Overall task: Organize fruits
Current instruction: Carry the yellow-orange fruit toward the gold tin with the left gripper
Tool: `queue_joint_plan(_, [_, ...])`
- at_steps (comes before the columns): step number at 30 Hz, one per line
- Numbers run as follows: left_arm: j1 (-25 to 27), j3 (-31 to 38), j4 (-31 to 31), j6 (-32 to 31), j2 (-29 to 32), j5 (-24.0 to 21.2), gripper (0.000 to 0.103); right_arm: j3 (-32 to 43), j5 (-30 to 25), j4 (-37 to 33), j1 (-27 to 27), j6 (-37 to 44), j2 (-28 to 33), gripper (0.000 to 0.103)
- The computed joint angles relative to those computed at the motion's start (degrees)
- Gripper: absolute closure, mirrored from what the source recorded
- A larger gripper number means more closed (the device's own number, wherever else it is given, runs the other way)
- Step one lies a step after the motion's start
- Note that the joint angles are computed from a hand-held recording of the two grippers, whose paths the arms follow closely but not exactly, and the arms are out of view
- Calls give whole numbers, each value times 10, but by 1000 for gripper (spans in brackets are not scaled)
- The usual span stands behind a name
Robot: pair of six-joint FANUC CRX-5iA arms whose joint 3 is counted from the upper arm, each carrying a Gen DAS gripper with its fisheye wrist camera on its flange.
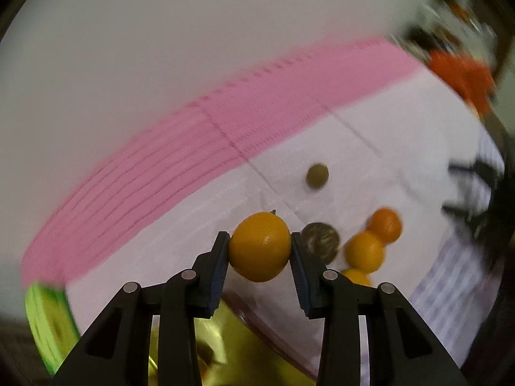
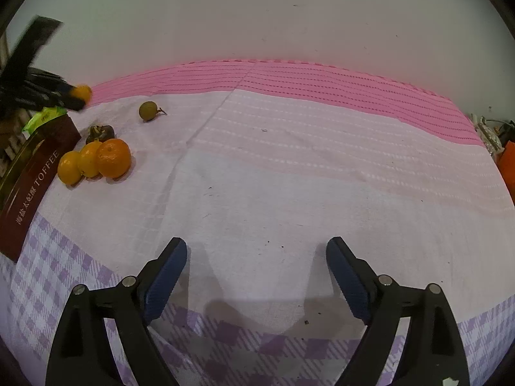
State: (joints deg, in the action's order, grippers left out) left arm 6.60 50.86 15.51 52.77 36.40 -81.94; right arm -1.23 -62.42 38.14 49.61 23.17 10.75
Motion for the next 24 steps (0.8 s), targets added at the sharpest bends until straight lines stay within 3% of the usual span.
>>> queue_joint_plan(7, [6,-253,70,68,-180,100,65,-3,5,0,-1,-2,-2,16])
queue_joint_plan(11, [1,-345,80,94,-253,131,65,-8,13,-2,-2,1,-8,16])
queue_joint_plan(18, [13,-437,98,144,-323,145,65,-22,90,-30,0,54,-34,21])
queue_joint_plan(24, [40,-465,83,173,-360,156,65,58,124,-55,3,171,11,21])
